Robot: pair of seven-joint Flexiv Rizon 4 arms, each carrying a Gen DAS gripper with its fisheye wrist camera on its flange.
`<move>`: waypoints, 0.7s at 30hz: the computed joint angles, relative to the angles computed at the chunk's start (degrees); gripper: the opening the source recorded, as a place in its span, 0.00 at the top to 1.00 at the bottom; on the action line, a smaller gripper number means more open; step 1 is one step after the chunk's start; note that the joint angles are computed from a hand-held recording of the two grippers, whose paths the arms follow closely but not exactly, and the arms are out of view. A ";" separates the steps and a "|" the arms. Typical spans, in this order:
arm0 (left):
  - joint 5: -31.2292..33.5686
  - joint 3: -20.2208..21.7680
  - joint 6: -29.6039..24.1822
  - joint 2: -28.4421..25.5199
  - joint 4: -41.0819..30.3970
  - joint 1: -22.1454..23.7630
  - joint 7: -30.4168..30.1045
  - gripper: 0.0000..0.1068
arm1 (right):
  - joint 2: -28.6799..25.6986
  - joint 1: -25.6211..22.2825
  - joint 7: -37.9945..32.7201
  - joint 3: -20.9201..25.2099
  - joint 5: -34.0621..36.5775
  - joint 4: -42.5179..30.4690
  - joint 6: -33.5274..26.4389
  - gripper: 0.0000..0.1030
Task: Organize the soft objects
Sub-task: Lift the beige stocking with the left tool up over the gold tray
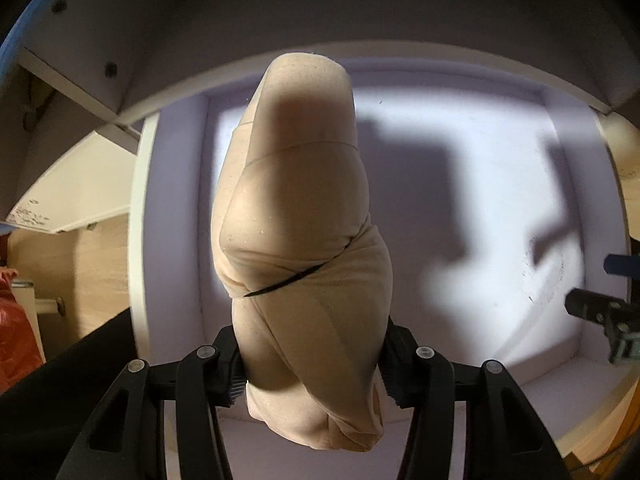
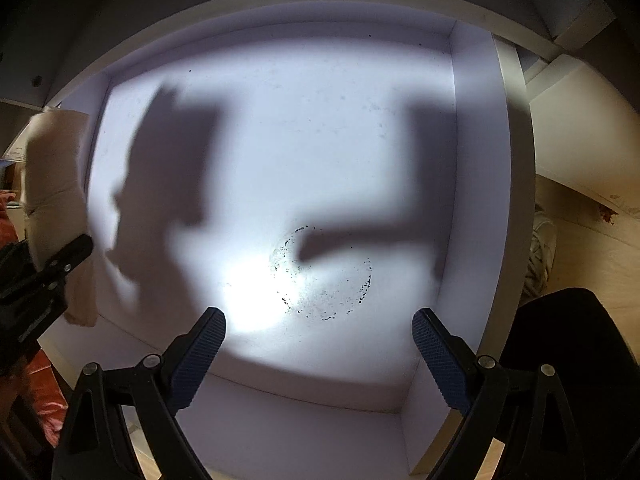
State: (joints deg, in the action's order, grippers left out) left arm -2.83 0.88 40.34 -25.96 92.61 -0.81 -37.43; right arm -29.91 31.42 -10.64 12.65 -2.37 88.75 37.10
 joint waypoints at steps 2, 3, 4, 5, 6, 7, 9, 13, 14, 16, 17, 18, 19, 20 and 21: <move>-0.56 -0.32 0.22 1.66 1.27 0.16 0.99 0.50 | -0.25 0.38 0.35 -0.08 -0.31 -0.28 -0.25 0.08; -0.82 -0.47 -1.23 2.26 0.11 0.19 1.33 0.51 | -0.25 0.44 0.38 -0.11 -0.43 -0.30 -0.35 0.08; -1.31 -0.67 -1.08 3.02 0.71 0.29 1.94 0.51 | -0.27 0.53 0.38 -0.14 -0.60 -0.38 -0.54 0.08; -1.60 -0.72 -1.86 2.91 -0.34 0.57 2.51 0.51 | -0.29 0.60 0.41 -0.17 -0.73 -0.45 -0.68 0.08; -1.78 -0.78 -2.16 3.27 -0.54 0.51 2.71 0.51 | -0.08 0.66 0.47 -0.17 -0.86 -0.63 -1.16 0.08; -2.17 -0.85 -1.69 3.72 0.10 0.60 3.18 0.51 | -0.09 0.78 0.52 -0.23 -1.08 -0.72 -1.33 0.08; -2.82 -0.85 -0.80 4.35 1.12 0.94 4.29 0.51 | -0.08 0.93 0.50 -0.23 -1.31 -1.07 -1.86 0.08; -4.36 -0.61 -1.18 4.17 1.23 2.73 7.68 0.51 | -0.03 1.18 0.52 -0.21 -1.56 -1.31 -2.25 0.08; -5.14 -0.55 -1.20 4.00 1.46 3.71 9.39 0.51 | 0.61 1.05 0.43 -0.14 -1.51 -1.38 -2.91 0.08; -6.25 -0.67 -1.51 5.18 2.55 4.28 11.33 0.51 | 0.89 1.10 0.52 -0.19 -1.63 -1.28 -3.00 0.08; -6.29 -0.84 -2.00 5.65 2.43 3.70 10.93 0.51 | 0.98 1.14 0.60 -0.22 -1.69 -1.24 -3.04 0.08; -6.62 -1.07 -2.76 6.71 2.84 4.13 11.60 0.51 | 1.02 1.11 0.62 -0.24 -1.71 -1.03 -2.85 0.08; -7.32 -0.37 -3.79 7.24 2.75 3.64 12.38 0.51 | 1.16 1.16 0.81 -0.27 -1.78 -0.91 -2.80 0.08; -7.66 -0.56 -6.53 7.89 0.80 4.75 13.22 0.51 | 1.27 1.19 0.94 -0.29 -1.85 -0.80 -2.68 0.08; -8.20 0.30 -9.72 10.11 0.12 4.26 13.49 0.51 | 1.37 1.24 1.07 -0.31 -1.95 -0.71 -2.55 0.08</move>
State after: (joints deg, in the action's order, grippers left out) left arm -11.03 1.19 30.62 -15.85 92.74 3.46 -23.94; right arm -28.54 32.67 -9.56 12.34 -4.33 88.03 34.54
